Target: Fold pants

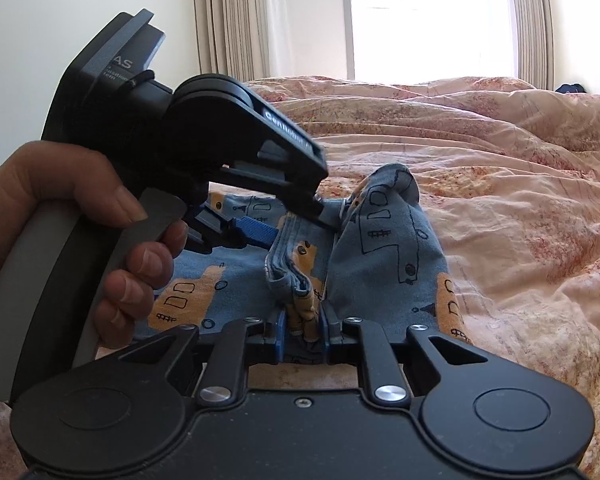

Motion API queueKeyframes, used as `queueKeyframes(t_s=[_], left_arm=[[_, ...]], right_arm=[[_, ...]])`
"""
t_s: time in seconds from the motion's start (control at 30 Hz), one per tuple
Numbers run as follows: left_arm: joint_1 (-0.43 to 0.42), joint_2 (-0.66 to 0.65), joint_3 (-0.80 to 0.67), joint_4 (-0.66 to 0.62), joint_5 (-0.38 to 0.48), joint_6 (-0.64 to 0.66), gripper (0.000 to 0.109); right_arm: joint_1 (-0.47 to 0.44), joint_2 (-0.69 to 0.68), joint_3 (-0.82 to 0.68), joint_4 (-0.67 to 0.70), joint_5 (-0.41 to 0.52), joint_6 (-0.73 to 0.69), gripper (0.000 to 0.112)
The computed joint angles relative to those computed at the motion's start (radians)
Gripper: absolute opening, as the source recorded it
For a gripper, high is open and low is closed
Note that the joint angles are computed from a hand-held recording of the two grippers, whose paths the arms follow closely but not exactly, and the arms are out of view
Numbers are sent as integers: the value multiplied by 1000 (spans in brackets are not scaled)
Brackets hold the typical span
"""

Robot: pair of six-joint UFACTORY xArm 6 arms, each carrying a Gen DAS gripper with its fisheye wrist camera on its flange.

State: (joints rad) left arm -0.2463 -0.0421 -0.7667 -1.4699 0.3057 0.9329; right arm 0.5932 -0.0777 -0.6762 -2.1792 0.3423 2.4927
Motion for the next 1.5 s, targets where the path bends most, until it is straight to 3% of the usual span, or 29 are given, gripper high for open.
queueKeyframes(t_s=[0.1, 0.17, 0.23, 0.4, 0.57, 0.7, 0.93, 1.33, 1.5], left_arm=[[0, -32, 17, -4, -1, 21, 10], [6, -63, 33, -14, -4, 39, 9], [20, -92, 52, -7, 2, 42, 9], [40, -130, 97, 2, -32, 60, 9], [65, -68, 88, 68, -38, 39, 10], [75, -41, 80, 31, -26, 78, 10], [81, -27, 75, 8, -17, 94, 12], [68, -31, 76, 98, -38, 11, 16], [70, -34, 76, 134, -30, -18, 15]], right_arm=[[8, 10, -15, 21, 10, -38, 29], [13, 17, -25, 32, 9, -73, 27], [25, 5, -18, 39, 27, -89, 17], [37, -7, -21, -12, 6, -63, 16], [46, 60, -79, -28, -44, -51, 16], [43, 105, -107, -12, -57, -51, 17], [41, 137, -112, -42, -30, -2, 19], [48, 134, -99, -133, -6, 111, 24], [53, 131, -97, -118, 0, 87, 28]])
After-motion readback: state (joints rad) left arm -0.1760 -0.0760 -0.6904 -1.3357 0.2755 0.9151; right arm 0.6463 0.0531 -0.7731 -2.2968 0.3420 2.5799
